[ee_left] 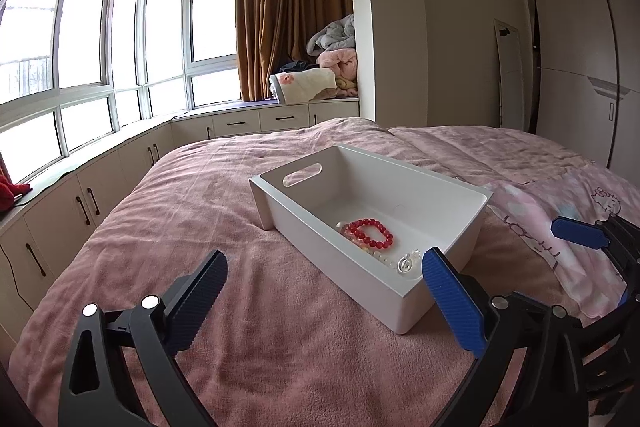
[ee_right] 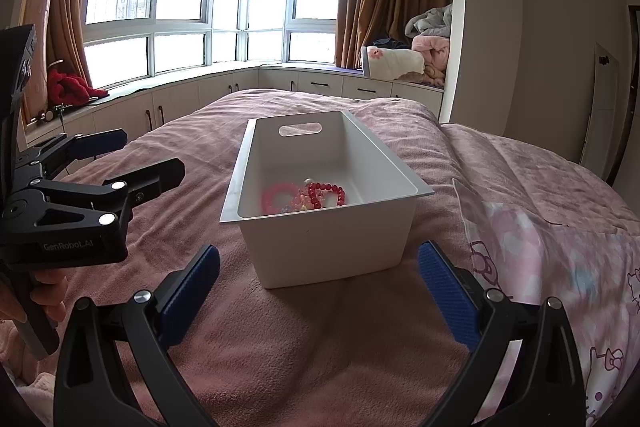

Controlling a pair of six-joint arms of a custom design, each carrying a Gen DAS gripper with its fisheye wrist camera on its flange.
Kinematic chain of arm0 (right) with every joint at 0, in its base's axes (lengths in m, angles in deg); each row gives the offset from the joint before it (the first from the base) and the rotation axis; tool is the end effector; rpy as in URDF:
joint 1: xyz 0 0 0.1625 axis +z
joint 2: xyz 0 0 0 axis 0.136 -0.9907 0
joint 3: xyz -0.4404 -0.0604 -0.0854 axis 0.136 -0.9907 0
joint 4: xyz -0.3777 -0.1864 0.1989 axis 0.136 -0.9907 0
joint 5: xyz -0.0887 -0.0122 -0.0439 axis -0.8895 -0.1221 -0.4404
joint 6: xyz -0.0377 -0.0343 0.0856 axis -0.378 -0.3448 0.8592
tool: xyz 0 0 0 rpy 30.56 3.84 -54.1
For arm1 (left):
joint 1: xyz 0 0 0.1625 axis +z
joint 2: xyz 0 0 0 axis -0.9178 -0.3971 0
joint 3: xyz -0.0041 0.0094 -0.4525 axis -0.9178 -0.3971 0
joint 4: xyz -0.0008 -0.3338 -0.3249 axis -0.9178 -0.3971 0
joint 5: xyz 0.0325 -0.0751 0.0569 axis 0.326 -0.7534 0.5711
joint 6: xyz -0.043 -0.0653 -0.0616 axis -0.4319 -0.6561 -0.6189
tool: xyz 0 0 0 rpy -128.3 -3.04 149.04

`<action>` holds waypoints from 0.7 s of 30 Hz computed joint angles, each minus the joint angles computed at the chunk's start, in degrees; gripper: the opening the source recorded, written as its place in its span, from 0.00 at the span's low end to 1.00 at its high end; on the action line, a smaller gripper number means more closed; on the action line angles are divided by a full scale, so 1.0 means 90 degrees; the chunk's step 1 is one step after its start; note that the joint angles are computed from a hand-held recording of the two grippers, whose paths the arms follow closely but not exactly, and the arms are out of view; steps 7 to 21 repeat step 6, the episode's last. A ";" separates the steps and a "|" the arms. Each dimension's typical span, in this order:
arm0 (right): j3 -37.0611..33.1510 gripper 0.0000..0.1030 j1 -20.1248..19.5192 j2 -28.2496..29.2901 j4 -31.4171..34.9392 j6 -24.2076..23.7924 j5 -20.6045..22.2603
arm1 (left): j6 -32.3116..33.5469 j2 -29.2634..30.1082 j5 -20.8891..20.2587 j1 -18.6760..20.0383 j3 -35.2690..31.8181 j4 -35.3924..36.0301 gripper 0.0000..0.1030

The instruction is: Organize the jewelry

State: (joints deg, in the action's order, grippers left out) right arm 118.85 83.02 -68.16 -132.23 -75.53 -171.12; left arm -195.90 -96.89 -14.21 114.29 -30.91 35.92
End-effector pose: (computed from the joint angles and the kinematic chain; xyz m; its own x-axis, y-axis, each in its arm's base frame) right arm 0.1310 -0.7877 0.3863 -0.5981 -0.3890 0.7007 -0.7913 0.4252 -0.4394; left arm -0.4372 -0.7998 0.0698 -0.6651 0.0450 -0.7454 0.6898 0.4193 -0.5902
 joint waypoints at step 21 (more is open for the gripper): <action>-0.0011 0.95 -0.0001 0.0005 0.0024 0.0020 0.0009 | 0.0225 -0.0226 -0.0096 -0.0023 0.0487 -0.0482 0.96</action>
